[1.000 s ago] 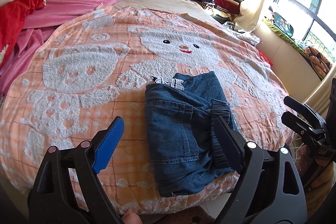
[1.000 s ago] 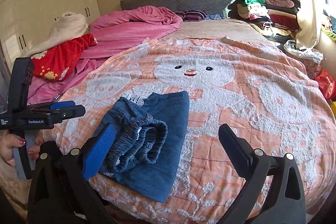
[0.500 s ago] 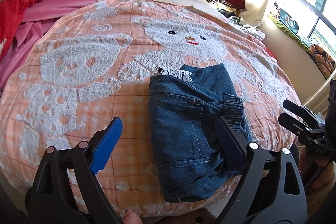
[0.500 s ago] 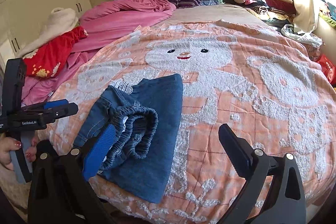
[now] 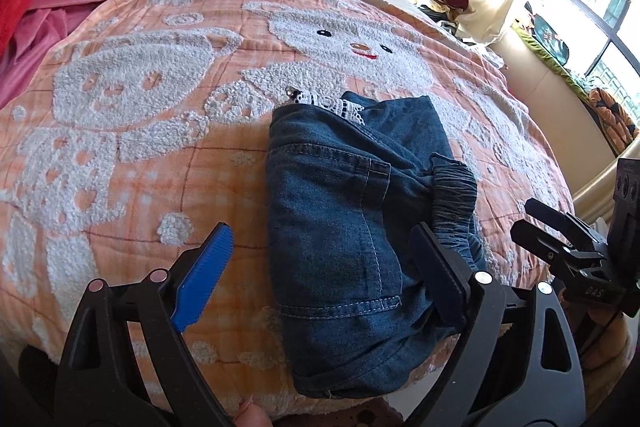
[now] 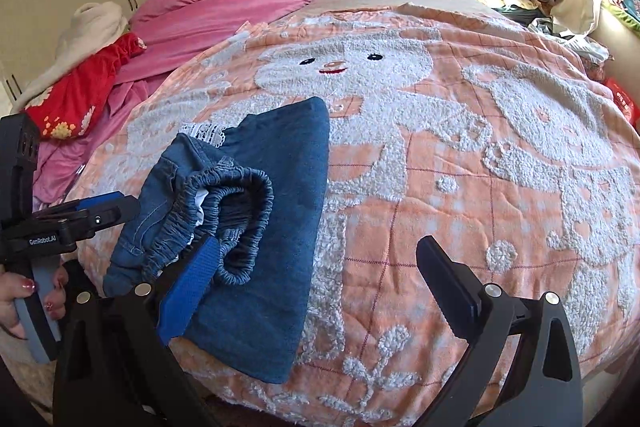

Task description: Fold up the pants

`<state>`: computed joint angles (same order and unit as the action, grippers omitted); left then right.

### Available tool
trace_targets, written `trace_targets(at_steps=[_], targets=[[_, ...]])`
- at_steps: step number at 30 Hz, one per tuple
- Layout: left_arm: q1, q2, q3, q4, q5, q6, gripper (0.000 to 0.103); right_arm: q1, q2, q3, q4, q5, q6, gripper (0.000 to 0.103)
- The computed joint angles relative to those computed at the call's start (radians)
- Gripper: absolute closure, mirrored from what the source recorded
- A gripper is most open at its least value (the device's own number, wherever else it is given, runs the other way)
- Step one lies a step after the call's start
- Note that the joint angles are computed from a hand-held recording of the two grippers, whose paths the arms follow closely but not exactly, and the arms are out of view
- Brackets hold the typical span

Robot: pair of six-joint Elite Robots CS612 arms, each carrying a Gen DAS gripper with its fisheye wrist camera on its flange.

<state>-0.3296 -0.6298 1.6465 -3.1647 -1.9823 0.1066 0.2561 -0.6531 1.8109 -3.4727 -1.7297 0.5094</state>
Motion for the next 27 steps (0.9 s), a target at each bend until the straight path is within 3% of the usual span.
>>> trace_targets(at_steps=[5, 9, 16, 21, 27], targets=[[-0.010, 0.026, -0.024, 0.025, 0.076, 0.003, 0.020, -0.003, 0.011, -0.016, 0.017, 0.037, -0.001, 0.005], [0.001, 0.051, -0.047, 0.040, 0.066, -0.016, 0.018, -0.002, 0.017, -0.030, 0.033, 0.048, -0.015, 0.005], [-0.001, 0.049, -0.040, 0.013, 0.104, -0.007, 0.017, -0.004, 0.023, -0.046, 0.053, 0.049, -0.033, 0.005], [0.010, 0.044, -0.045, 0.039, 0.041, -0.040, 0.017, -0.010, 0.024, -0.038, 0.016, 0.060, -0.011, 0.005], [0.009, 0.041, -0.039, 0.050, -0.044, -0.031, 0.019, -0.027, 0.038, -0.053, 0.019, 0.161, -0.017, 0.005]])
